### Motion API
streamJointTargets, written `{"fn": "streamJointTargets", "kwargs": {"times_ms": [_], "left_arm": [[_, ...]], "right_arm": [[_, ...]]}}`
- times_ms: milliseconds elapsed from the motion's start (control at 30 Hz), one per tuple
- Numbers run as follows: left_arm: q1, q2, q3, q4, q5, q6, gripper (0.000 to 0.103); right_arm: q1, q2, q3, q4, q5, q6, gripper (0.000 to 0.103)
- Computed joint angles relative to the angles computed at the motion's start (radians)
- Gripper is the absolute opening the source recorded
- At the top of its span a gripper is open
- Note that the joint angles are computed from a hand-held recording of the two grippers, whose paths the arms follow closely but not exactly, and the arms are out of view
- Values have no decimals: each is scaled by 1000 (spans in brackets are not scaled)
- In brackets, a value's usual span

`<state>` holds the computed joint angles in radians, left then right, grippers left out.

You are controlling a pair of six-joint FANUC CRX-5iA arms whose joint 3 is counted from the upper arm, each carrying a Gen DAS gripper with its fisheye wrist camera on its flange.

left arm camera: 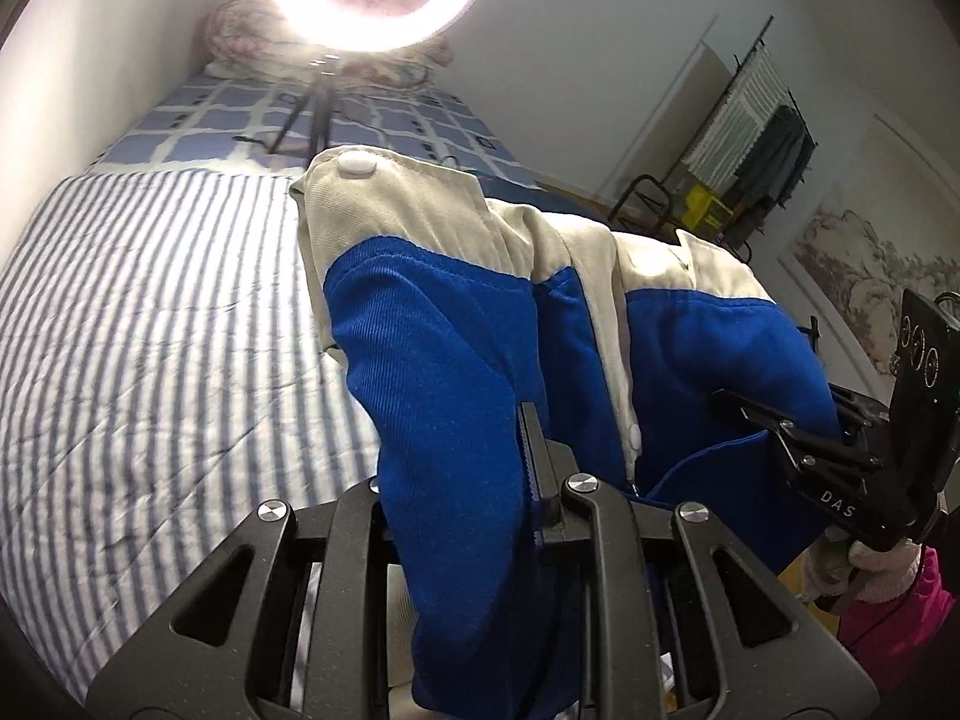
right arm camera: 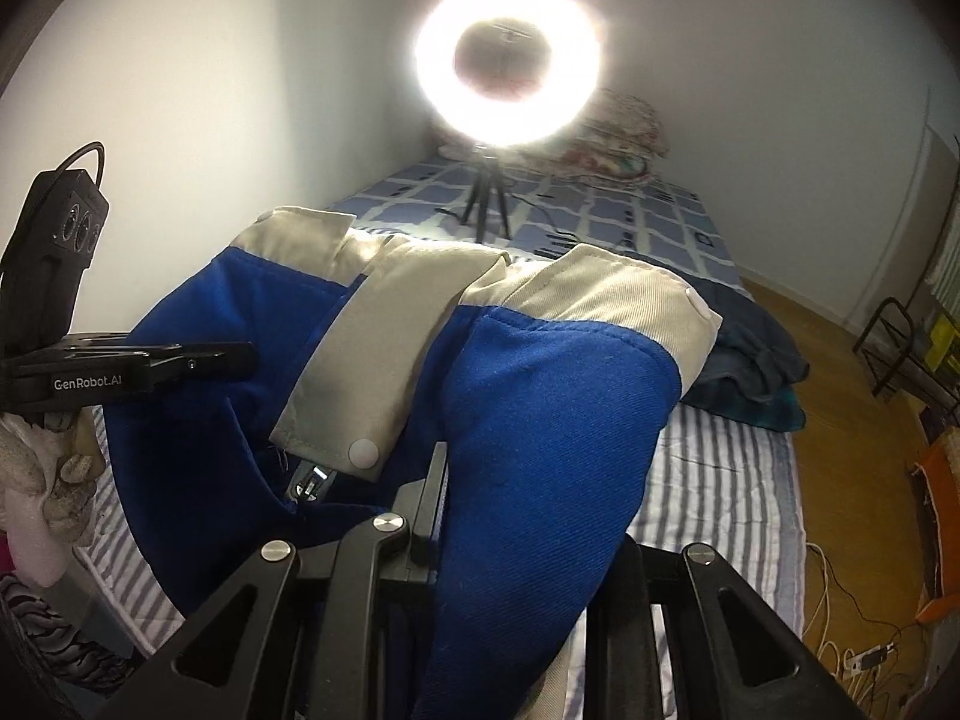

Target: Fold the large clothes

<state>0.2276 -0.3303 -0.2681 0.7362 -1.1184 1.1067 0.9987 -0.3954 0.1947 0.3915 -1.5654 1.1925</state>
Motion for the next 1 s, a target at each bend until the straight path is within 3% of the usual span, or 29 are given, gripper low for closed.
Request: {"fn": "streamJointTargets", "kwargs": {"times_ms": [500, 733, 1000], "left_arm": [[-254, 255, 176, -6, 170, 37, 18], [-328, 445, 391, 1, 240, 53, 18], [-376, 707, 708, -28, 274, 126, 18]], "right_arm": [[-404, 88, 91, -174, 90, 245, 20], [-602, 240, 258, -252, 157, 389, 19], [-744, 448, 482, -316, 221, 476, 19]]}}
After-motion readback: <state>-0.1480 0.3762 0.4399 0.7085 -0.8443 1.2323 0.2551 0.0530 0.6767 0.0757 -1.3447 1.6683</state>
